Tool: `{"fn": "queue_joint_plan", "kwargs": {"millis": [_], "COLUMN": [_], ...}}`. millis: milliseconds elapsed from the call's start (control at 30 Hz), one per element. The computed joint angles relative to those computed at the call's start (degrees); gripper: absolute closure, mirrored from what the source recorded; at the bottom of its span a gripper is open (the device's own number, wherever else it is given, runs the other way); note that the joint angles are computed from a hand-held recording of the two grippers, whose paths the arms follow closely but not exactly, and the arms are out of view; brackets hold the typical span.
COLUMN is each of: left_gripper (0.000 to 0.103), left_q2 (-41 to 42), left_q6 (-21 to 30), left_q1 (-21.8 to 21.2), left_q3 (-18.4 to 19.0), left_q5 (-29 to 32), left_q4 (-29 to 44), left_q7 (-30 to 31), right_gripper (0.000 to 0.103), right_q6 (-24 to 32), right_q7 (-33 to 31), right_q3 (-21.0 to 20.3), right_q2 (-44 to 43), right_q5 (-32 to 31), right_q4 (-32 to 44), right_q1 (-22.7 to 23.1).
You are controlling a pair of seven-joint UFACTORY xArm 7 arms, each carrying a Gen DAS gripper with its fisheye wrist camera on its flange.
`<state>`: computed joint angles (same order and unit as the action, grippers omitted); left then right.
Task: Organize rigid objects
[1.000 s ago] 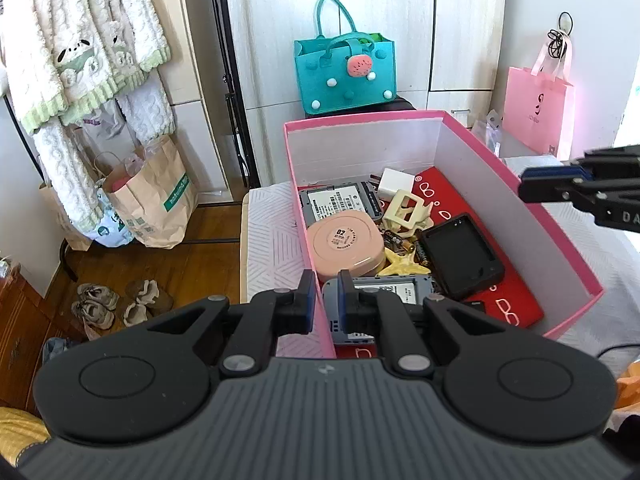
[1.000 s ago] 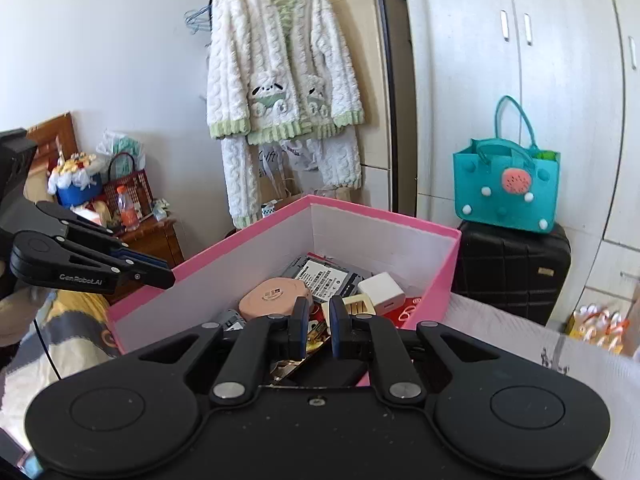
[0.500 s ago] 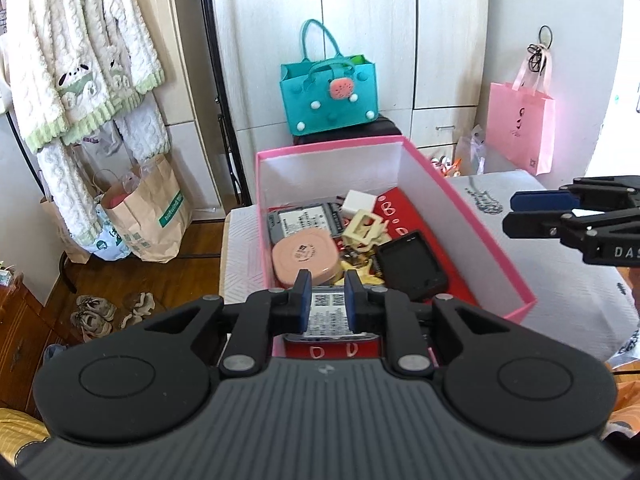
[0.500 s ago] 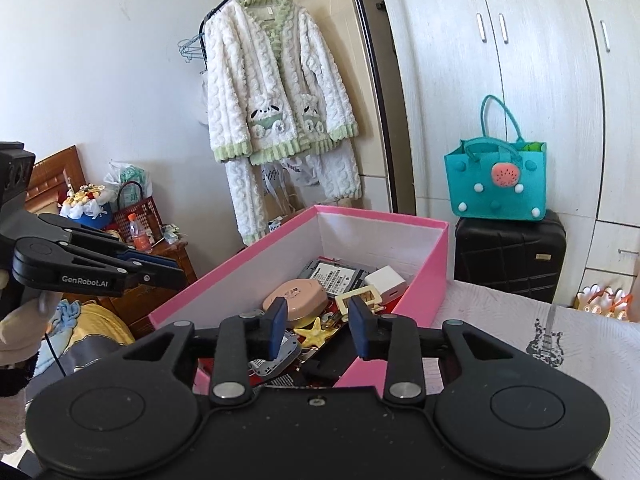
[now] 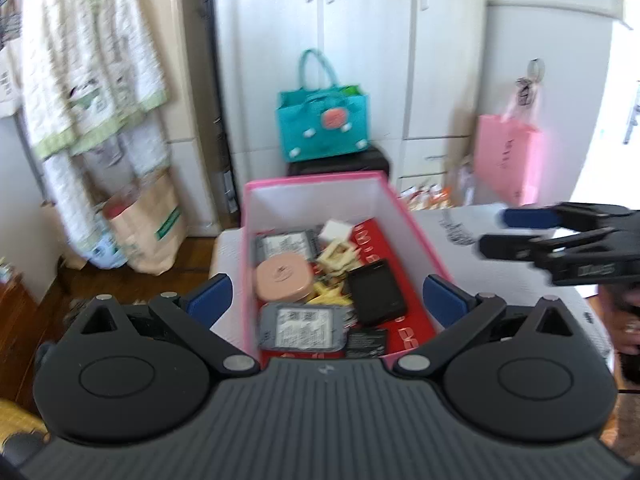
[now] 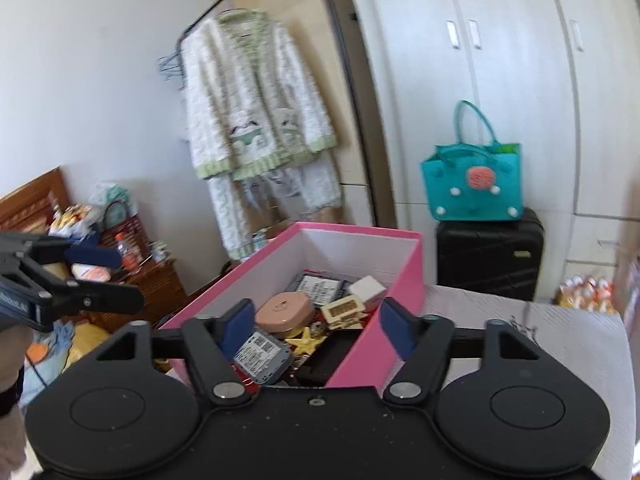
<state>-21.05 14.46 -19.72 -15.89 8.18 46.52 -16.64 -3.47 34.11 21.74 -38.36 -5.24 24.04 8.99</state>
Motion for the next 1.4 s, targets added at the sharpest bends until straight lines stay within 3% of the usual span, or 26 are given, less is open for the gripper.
{"fn": "queue_joint_plan", "kwargs": {"millis": [33, 100, 200, 233, 333, 500, 633, 733, 833, 1000, 1133, 1267, 1400], "left_gripper": [0.000, 0.000, 0.000, 0.000, 0.000, 0.000, 0.000, 0.000, 0.000, 0.000, 0.000, 0.000, 0.000], "left_q2": [0.36, 1.86, 4.22, 4.93, 6.00, 3.44, 2.49, 2.12, 1.24, -0.94, -0.42, 0.19, 0.69], "left_q6": [2.35, 7.33, 13.99, 15.68, 19.24, 15.58, 12.48, 10.43, 9.13, 8.39, 9.13, 9.29, 8.64], "left_q1": [0.73, 1.93, 2.93, 2.81, 1.92, 1.33, -1.66, 0.12, 0.54, 1.45, 0.87, 0.10, -1.38], "left_q3": [-0.60, -1.71, -3.15, -3.28, -3.54, -4.09, -2.09, -4.67, -6.05, -8.39, -8.75, -8.60, -7.59], "left_q5": [0.39, 1.52, 5.55, 6.93, 10.83, 14.64, 8.68, 10.72, 11.80, 13.96, 15.24, 15.86, 14.50], "left_q4": [1.04, 3.74, 6.99, 7.79, 9.26, 6.32, 3.75, 2.22, 0.40, -2.12, -1.50, -0.72, -0.54], "left_q7": [-0.86, -3.10, -6.22, -6.66, -8.38, -14.43, -12.64, -18.00, -22.37, -27.35, -27.65, -27.43, -26.60], "right_gripper": [0.001, 0.000, 0.000, 0.000, 0.000, 0.000, 0.000, 0.000, 0.000, 0.000, 0.000, 0.000, 0.000], "right_q6": [1.40, 4.19, 15.25, 17.95, 18.25, 25.23, 26.95, 27.37, 34.45, 37.60, 40.33, 44.77, 45.53], "right_q7": [1.38, 5.43, 12.38, 14.14, 16.68, 22.11, 24.21, 20.33, 16.90, 22.99, 27.41, 26.39, 27.11], "right_q3": [1.07, 4.95, 9.92, 10.16, 6.94, 8.93, 8.04, 6.40, 8.61, 9.23, 8.20, 8.01, 7.70], "right_q2": [-1.02, -3.91, -8.95, -10.09, -12.69, -18.28, -19.78, -18.77, -16.43, -16.67, -17.12, -16.27, -17.20], "right_q5": [0.66, 1.26, 0.58, 0.46, 0.75, -3.14, -5.77, -8.89, -12.07, -11.67, -10.29, -12.05, -12.64], "right_q4": [0.11, 0.17, 2.43, 2.81, 0.25, -0.10, -0.24, -0.20, 2.82, 2.40, 2.24, 4.16, 4.31], "right_q1": [-1.13, -5.14, -9.57, -9.54, -5.47, -5.34, -3.61, -0.96, -0.91, -0.48, 0.75, 2.14, 3.49]}}
